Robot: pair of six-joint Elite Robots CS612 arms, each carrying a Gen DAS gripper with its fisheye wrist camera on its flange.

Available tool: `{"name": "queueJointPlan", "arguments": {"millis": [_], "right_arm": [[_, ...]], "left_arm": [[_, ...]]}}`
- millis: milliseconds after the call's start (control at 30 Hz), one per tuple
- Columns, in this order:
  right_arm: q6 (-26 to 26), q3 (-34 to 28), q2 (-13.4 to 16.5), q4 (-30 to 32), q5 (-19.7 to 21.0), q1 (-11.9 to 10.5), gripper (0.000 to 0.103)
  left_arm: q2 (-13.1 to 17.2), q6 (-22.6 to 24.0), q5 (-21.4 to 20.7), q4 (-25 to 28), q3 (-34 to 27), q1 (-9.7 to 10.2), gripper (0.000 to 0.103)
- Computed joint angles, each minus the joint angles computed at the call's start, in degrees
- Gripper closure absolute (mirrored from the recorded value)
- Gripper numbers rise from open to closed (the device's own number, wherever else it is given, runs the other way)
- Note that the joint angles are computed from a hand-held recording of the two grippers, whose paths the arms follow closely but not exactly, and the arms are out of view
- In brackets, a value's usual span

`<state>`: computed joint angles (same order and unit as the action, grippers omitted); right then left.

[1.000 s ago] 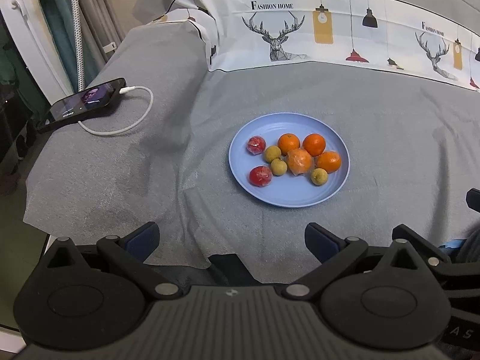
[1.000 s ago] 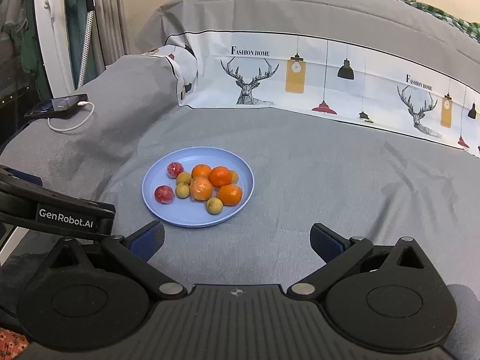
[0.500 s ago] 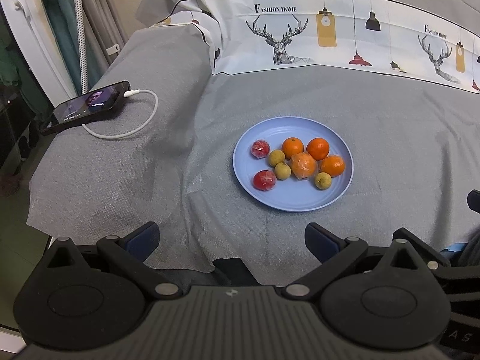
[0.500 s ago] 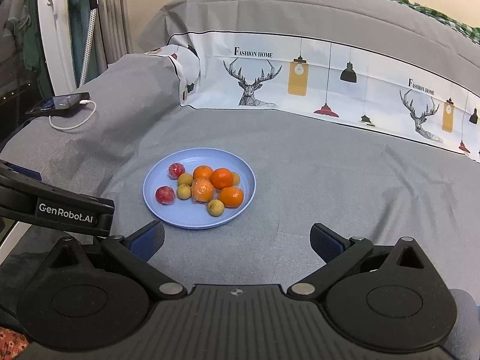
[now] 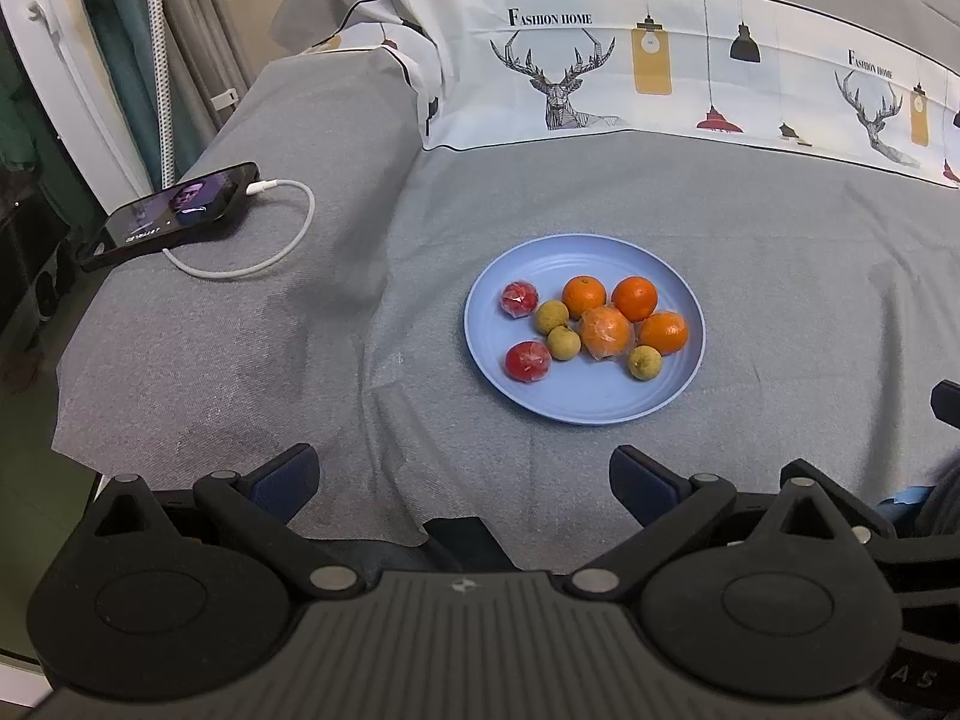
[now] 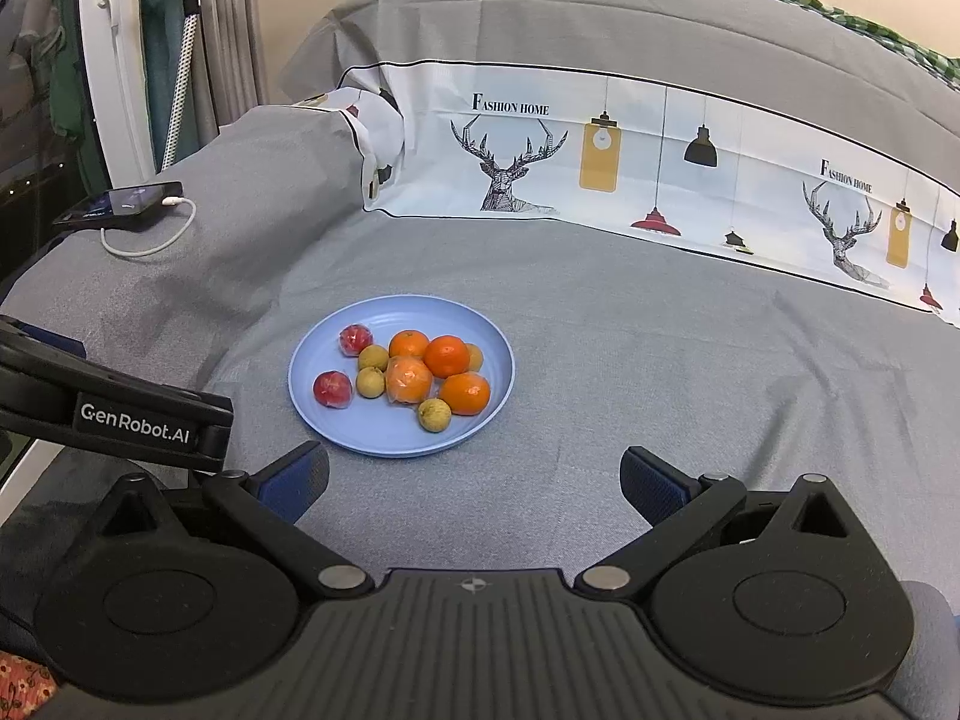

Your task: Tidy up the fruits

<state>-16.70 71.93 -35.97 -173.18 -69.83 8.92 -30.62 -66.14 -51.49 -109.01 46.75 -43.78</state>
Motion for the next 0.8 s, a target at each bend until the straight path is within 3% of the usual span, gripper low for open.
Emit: {"name": "queueJointPlan", "arguments": {"millis": [800], "right_arm": [[-0.5,0.2,-0.1,-0.1,1.1,-0.1,0.001]], "left_arm": [[-0.2,-0.3,0.2,-0.1,0.4,0.00,0.000]]}}
